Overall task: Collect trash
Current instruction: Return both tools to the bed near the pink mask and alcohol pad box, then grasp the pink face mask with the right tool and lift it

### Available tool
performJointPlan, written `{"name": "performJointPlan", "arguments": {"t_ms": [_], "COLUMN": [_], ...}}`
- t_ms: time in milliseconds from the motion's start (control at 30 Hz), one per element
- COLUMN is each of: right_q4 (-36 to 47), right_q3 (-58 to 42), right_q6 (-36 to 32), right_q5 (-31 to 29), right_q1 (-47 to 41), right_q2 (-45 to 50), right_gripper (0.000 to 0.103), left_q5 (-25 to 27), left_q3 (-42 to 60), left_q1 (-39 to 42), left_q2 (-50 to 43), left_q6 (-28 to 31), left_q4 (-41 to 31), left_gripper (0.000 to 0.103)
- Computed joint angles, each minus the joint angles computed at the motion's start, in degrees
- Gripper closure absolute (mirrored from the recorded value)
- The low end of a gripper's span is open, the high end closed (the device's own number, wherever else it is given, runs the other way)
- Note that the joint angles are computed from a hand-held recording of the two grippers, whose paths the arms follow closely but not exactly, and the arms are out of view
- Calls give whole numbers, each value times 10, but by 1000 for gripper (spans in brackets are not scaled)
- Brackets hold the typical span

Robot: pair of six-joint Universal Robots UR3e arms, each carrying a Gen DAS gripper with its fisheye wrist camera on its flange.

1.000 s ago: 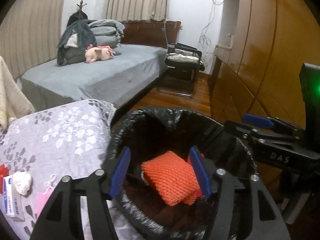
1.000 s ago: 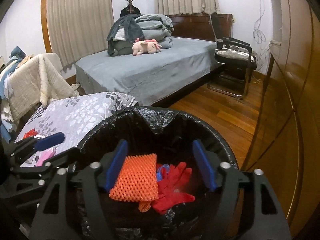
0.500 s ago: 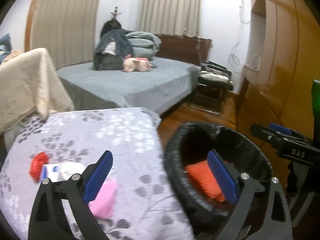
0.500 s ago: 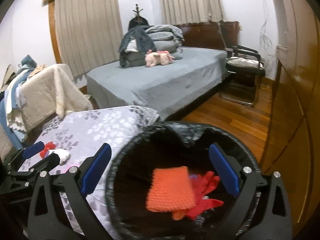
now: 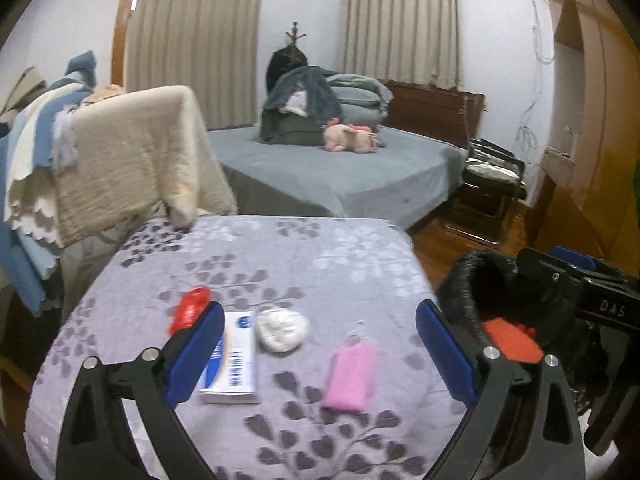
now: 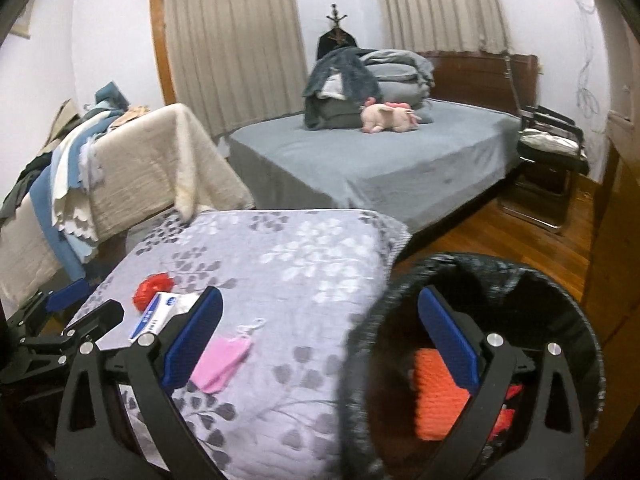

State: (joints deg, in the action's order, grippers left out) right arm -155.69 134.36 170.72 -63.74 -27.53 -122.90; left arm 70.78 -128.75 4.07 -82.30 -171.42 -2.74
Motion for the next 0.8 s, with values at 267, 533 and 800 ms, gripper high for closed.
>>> {"name": "performJointPlan", "arguments": {"t_ms": [267,533,800], "right_q4": [-144,-236,-270], "right_q3": [-23,-53,-92], "right_q6": [60,104,117], "right_q5": [-114,-185,-226], "right_q1": [171,272,313], "right_q2": [161,308,413], "right_gripper": [7,7,8], "left_q5": [-37,-55,-57], "left_q3": [-47,-79,-87], "left_q1": [91,145,165], "left_q2": [14,-16,-58], "left_q6": [32,61,71], "left_q4": [21,49,75], "left_gripper": [9,9,9]}}
